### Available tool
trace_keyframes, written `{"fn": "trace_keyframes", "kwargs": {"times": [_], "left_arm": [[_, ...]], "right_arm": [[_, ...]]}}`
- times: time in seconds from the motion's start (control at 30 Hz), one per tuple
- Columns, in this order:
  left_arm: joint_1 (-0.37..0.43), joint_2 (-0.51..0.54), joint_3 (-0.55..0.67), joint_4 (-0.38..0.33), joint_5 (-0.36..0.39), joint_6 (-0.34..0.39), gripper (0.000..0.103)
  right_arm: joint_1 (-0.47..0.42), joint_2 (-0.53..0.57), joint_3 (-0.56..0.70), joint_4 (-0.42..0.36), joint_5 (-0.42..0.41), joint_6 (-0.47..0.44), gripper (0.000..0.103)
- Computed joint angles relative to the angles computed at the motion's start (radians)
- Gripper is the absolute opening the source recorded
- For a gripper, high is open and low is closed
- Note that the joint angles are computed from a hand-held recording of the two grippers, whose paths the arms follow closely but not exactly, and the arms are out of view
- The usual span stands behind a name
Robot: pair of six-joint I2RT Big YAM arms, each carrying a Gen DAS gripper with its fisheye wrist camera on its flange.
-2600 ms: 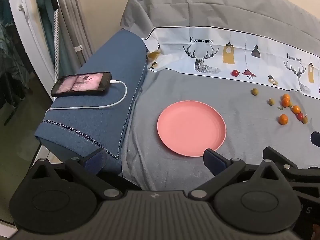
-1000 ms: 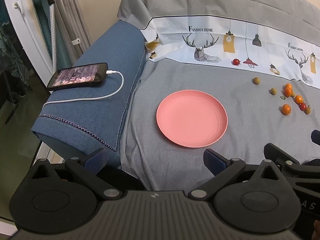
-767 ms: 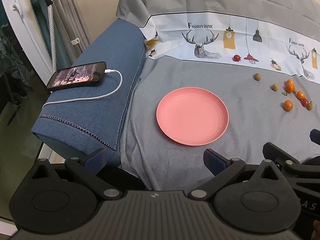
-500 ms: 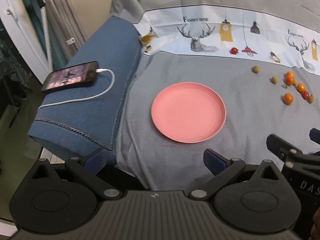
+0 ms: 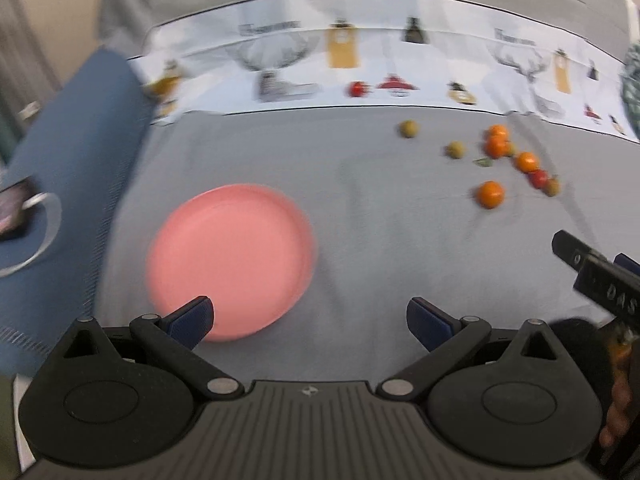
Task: Organize fruits
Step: 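Reach to the fruit cluster, grasp the small pear with right tool while left tool grasps a mandarin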
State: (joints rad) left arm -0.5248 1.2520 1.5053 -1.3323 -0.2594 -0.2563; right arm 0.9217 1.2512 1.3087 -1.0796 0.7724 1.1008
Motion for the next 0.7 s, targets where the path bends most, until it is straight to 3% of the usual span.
{"fn": "trace_keyframes", "kwargs": {"times": [0.03,0.13,0.23,0.4,0.53,0.63,0.7], "left_arm": [[-0.012,0.029,0.012,0.021,0.008,0.002,0.103],[-0.051,0.155,0.068,0.088,0.034,0.006,0.103],[-0.078,0.309,0.158,0.120,0.084,0.013,0.103],[-0.107,0.525,0.327,0.132,0.130,0.008,0.103],[-0.121,0.639,0.433,0.124,0.154,0.020,0.103],[-0.132,0.711,0.502,0.091,0.139,0.035,0.103],[-0.137,0.750,0.541,0.061,0.132,0.037,0.099]], "right_arm": [[-0.035,-0.012,-0.020,-0.004,-0.007,-0.004,0.102],[-0.190,-0.040,-0.086,0.066,-0.076,-0.127,0.102],[-0.375,-0.045,-0.154,0.229,-0.260,-0.328,0.102],[-0.553,0.042,-0.172,0.311,-0.437,-0.453,0.101],[-0.590,0.106,-0.174,0.382,-0.451,-0.542,0.100],[-0.591,0.137,-0.181,0.439,-0.413,-0.621,0.100],[-0.587,0.161,-0.178,0.451,-0.367,-0.674,0.091]]}}
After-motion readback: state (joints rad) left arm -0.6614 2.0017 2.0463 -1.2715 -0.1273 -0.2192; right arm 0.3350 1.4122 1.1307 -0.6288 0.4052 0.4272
